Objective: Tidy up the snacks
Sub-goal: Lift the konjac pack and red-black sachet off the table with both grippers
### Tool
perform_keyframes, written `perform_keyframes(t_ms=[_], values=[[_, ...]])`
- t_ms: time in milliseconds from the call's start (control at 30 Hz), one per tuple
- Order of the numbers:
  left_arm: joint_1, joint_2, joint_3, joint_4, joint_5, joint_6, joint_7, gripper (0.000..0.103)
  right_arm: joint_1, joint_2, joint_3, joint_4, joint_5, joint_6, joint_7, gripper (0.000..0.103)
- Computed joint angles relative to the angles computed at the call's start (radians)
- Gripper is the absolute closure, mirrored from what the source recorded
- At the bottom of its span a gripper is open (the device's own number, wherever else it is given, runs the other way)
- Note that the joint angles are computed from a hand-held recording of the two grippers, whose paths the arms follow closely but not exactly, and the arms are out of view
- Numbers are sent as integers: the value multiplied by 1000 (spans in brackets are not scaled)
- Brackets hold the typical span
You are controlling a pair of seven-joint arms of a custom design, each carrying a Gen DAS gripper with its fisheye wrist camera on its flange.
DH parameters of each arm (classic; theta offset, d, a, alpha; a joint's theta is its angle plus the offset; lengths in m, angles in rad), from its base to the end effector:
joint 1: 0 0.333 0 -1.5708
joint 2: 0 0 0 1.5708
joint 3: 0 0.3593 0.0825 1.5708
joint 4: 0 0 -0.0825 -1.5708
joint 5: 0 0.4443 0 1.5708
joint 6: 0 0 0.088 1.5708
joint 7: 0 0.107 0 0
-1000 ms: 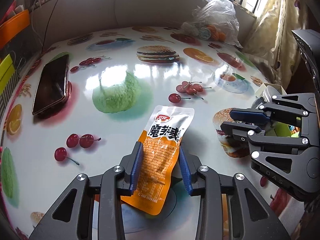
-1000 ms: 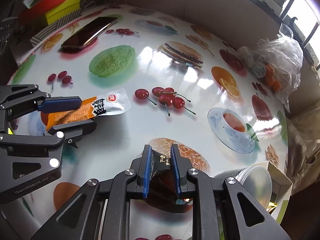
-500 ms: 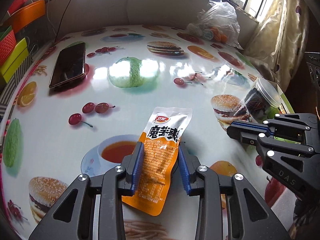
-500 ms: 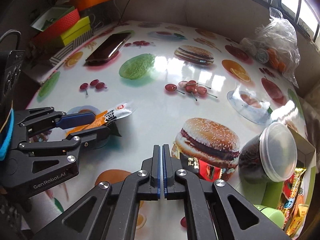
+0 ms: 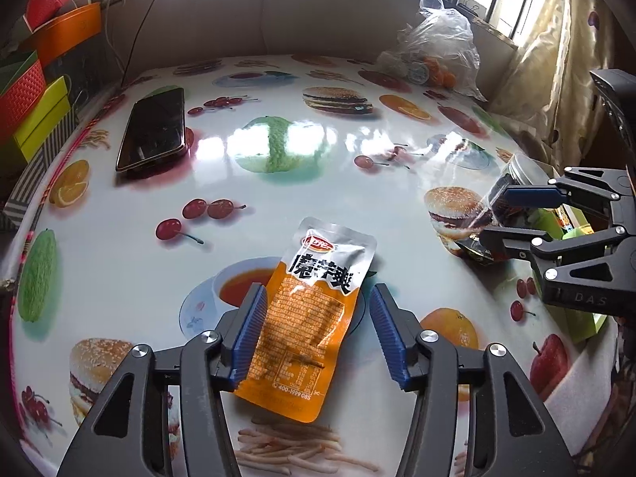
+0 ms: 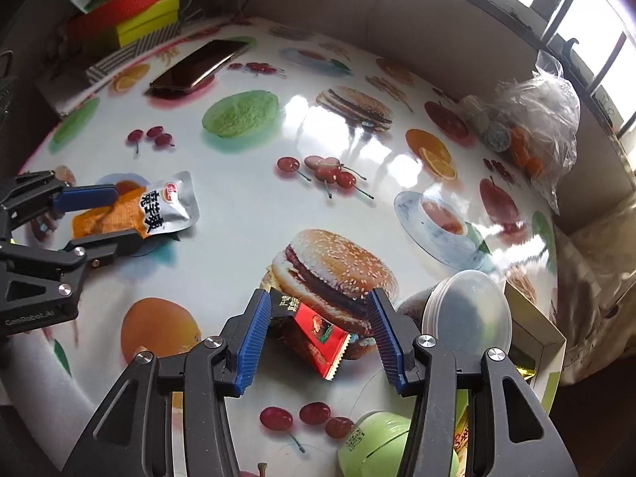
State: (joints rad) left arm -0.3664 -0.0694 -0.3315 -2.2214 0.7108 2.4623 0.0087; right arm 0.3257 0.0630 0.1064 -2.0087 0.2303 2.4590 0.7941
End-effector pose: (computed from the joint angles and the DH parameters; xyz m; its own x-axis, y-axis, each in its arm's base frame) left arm 0.4508 -0.3818 0.4446 0.3167 -0.9398 0.1283 -0.7575 -0.3320 -0.5621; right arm 0.5964 0.2736 0.4798 0.8550 -0.5080 0.1040 -0.4314 -0.8082 -0.4009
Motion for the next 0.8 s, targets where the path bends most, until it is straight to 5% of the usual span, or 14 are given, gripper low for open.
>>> perform_keyframes(t_ms=[167, 400, 800], values=[[7, -5, 6, -16, -14, 4, -10, 48, -15, 24, 1, 45, 107, -105, 32, 50], [13, -11, 4, -28, -25, 14, -9, 48, -2, -9, 8, -12, 98, -138, -15, 50], [13, 8, 8, -13, -32, 28, 41, 45, 3, -21, 1, -48, 100, -85, -39, 50]])
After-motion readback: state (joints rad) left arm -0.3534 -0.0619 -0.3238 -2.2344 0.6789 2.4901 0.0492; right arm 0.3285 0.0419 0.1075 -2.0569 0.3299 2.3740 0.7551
